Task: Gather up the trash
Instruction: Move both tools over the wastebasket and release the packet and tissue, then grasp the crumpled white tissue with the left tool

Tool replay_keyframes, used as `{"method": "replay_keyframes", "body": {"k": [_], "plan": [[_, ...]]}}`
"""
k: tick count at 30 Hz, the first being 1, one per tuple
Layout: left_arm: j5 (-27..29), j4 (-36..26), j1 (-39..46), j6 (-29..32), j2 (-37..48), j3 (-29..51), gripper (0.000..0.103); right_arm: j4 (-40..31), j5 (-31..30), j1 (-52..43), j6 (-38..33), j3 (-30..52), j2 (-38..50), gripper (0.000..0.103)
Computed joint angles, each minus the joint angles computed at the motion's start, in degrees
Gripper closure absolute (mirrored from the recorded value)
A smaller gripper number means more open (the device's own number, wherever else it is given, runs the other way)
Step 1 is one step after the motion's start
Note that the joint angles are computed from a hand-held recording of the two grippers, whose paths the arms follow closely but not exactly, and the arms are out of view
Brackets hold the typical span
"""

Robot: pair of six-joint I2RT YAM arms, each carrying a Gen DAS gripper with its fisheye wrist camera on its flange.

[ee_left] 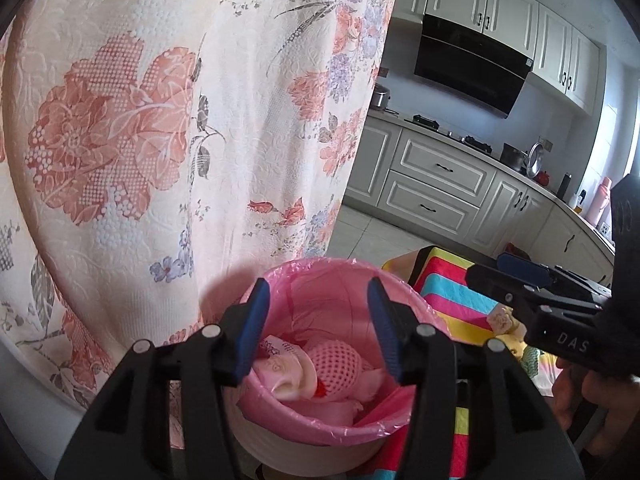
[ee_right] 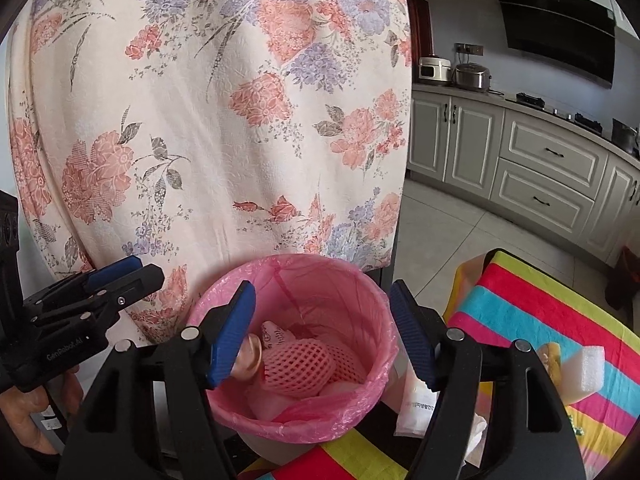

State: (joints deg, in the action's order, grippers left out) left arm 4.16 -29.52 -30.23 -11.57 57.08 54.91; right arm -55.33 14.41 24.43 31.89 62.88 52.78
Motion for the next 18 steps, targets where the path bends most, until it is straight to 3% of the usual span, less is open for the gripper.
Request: {"method": "replay_keyframes", "body": {"k": [8,18], "plan": [[-0.5,-0.6,-2.3,-1.0,-2.0,-1.3,0.05,-5.7,2.3,-1.0,2.2,-2.0,-7.1,0.036],[-4.6,-0.4,-10.5,-2.9,-3.1,-2.2,0.05,-18.9,5.7,-4.1,4.0,-2.5,-19.1,0.032]]}}
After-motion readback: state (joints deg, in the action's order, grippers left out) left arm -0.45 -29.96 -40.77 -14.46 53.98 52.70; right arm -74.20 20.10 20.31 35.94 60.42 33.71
